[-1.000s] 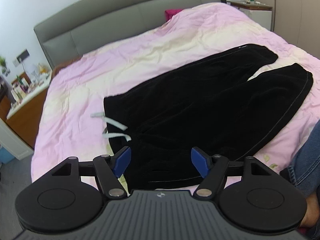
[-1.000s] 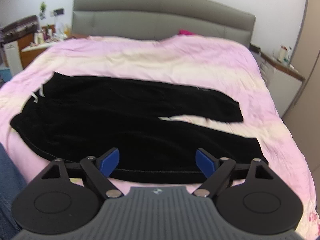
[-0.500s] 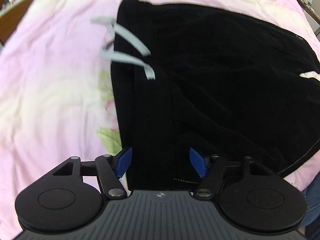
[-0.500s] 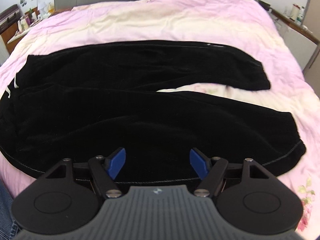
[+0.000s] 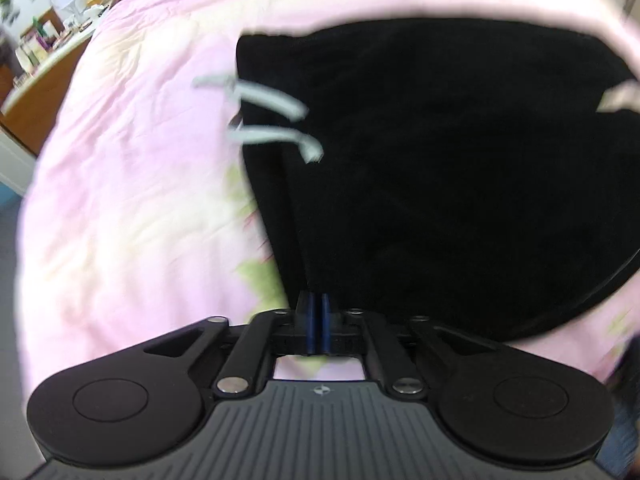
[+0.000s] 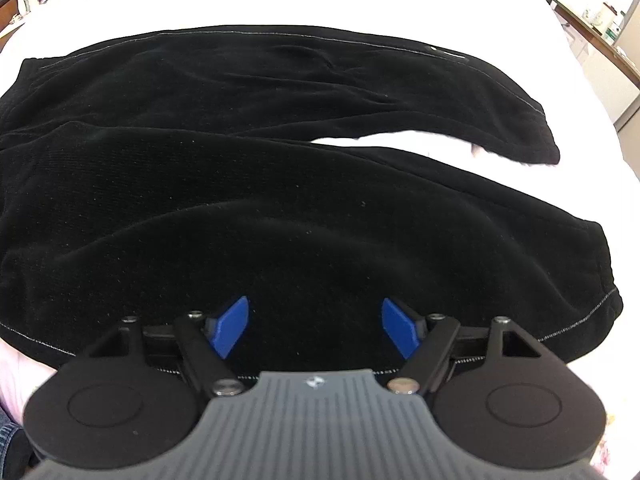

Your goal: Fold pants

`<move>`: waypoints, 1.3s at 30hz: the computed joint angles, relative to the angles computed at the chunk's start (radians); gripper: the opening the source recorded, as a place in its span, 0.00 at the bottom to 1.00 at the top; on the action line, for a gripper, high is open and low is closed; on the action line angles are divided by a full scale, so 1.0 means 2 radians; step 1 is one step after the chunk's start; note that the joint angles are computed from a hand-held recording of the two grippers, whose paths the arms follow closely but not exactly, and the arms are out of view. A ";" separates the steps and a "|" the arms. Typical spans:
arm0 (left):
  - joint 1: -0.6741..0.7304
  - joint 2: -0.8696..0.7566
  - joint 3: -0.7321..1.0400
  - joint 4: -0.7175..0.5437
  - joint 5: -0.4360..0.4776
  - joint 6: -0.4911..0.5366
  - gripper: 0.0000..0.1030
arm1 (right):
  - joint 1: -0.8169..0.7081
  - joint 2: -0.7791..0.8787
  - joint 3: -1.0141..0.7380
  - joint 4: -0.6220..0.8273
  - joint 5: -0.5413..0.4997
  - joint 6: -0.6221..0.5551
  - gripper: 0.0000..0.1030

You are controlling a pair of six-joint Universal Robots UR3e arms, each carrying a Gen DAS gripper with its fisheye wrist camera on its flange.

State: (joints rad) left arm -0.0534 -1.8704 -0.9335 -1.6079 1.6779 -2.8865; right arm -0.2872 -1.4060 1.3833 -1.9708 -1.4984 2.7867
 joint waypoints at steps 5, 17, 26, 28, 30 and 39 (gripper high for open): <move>0.003 0.030 -0.065 0.005 0.043 0.038 0.00 | -0.019 -0.043 0.032 -0.002 0.004 -0.015 0.78; -0.076 0.058 -0.036 0.045 0.018 0.240 0.55 | -0.149 -0.144 0.086 0.039 0.066 -0.206 0.77; -0.149 -0.020 -0.002 0.012 0.063 0.322 0.72 | -0.262 -0.151 0.068 0.066 0.060 -0.396 0.66; -0.157 -0.028 -0.028 0.042 0.077 0.328 0.72 | -0.270 -0.148 0.073 0.052 0.052 -0.419 0.62; -0.164 -0.036 -0.046 0.066 0.087 0.336 0.72 | -0.286 -0.154 0.088 0.034 0.057 -0.438 0.60; -0.210 -0.033 -0.129 0.149 0.138 0.346 0.40 | -0.344 -0.178 0.196 -0.079 0.105 -0.636 0.60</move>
